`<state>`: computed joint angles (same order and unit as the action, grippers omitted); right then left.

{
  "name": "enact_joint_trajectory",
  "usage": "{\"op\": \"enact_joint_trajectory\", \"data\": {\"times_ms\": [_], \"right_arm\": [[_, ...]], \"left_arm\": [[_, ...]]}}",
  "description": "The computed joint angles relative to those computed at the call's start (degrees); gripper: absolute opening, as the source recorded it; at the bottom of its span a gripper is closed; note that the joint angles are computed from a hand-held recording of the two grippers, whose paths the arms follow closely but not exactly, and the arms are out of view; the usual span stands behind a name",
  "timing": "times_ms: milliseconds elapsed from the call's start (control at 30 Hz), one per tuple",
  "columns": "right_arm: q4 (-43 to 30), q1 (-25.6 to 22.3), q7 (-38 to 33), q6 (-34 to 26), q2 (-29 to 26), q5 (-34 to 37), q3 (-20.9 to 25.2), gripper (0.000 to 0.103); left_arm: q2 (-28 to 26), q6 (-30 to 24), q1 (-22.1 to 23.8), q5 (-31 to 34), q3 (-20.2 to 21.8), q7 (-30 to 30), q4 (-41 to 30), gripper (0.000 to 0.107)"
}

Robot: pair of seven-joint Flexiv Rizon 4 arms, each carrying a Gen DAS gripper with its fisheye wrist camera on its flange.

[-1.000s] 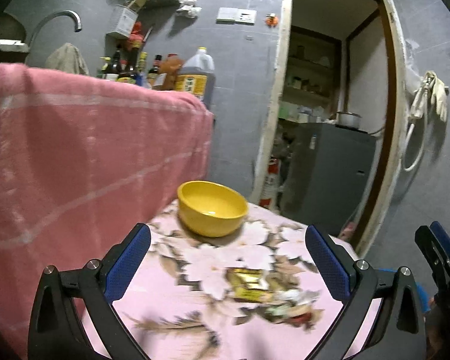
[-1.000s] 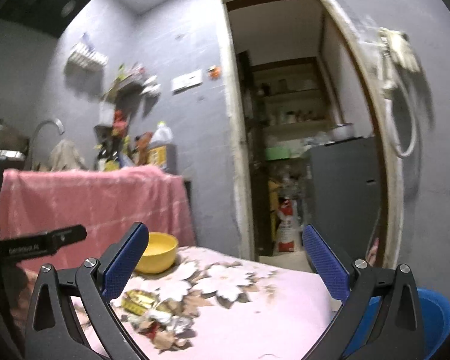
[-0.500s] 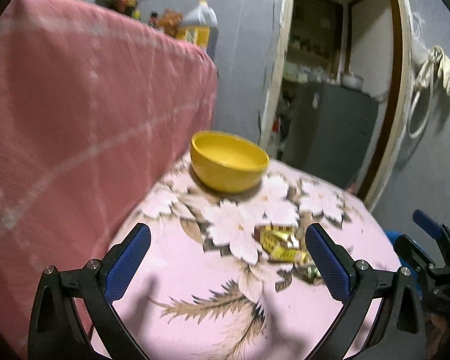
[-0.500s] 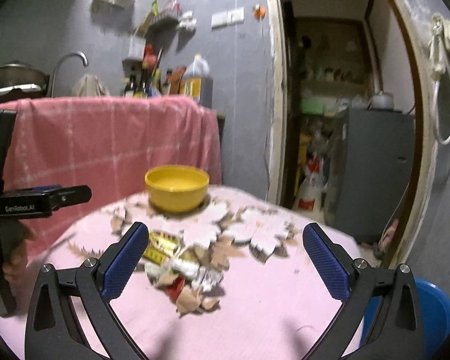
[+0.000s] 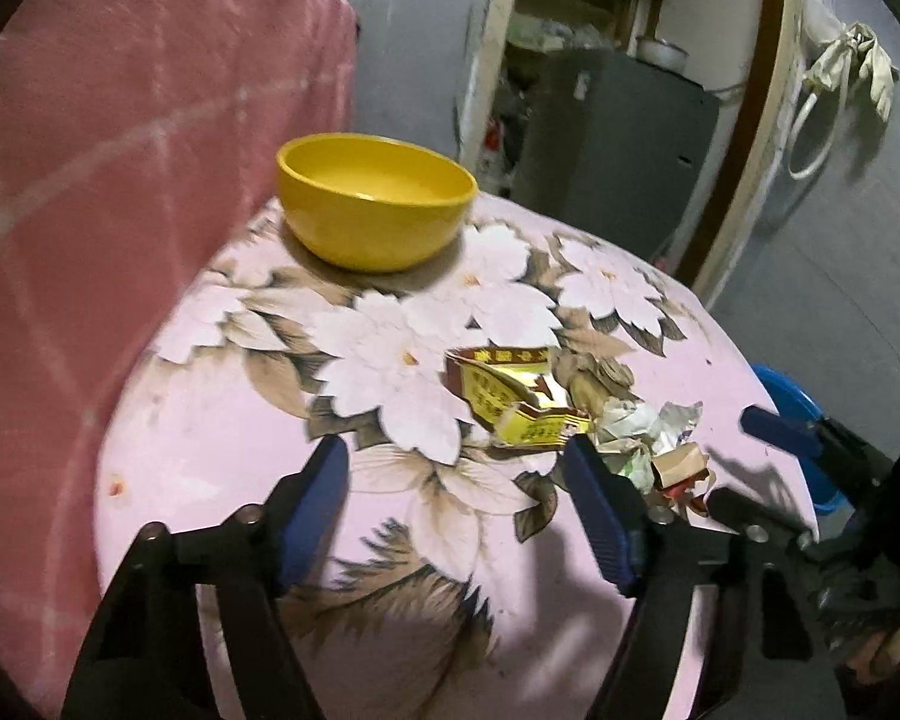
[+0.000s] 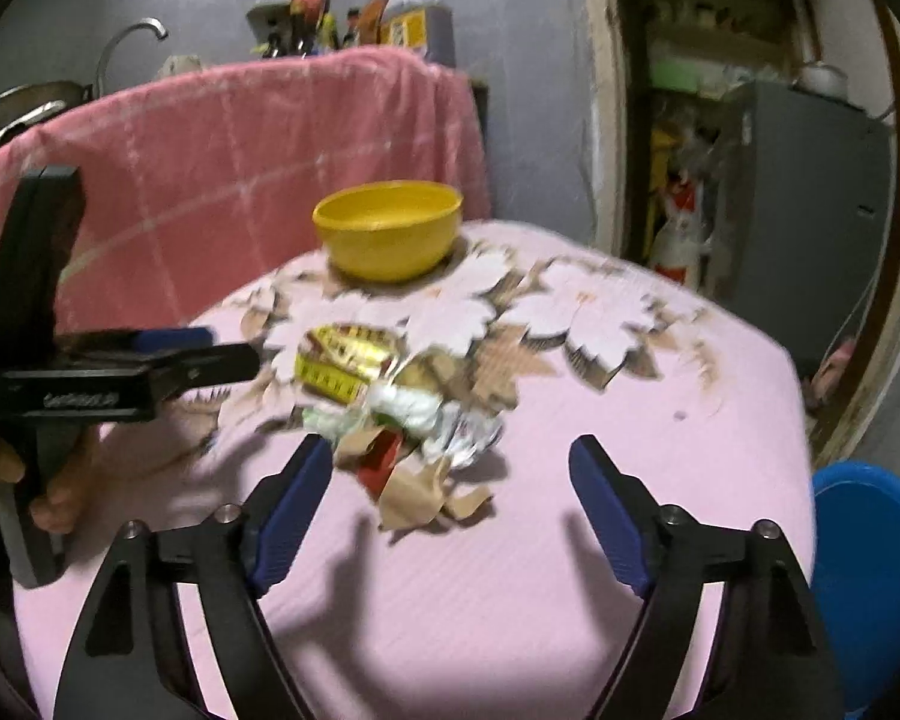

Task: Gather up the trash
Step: 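Move both tools back toward the remaining trash on the table, then grasp the yellow box with left tool while right tool grasps brown paper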

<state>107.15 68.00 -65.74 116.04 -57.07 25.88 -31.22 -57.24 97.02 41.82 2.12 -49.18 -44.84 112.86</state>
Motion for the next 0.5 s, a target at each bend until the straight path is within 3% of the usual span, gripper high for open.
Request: {"op": "enact_joint_trajectory", "data": {"times_ms": [200, 333, 500], "right_arm": [[-1.1, -5.7, -0.1, -1.3, 1.7, -5.0, 5.9, 0.066], [-1.7, -8.9, 0.5, -1.2, 2.3, -6.9, 9.1, 0.054], [-2.0, -11.7, 0.3, -1.7, 3.0, -9.7, 12.0, 0.042]], "left_arm": [[1.1, -5.3, -2.9, -3.7, 1.5, 1.5, -2.4, 0.048], [1.0, -6.5, -3.7, -6.1, 1.1, 3.4, -3.0, 0.043], [1.1, -7.3, -4.6, -8.2, 1.1, 5.1, -3.4, 0.027]]}}
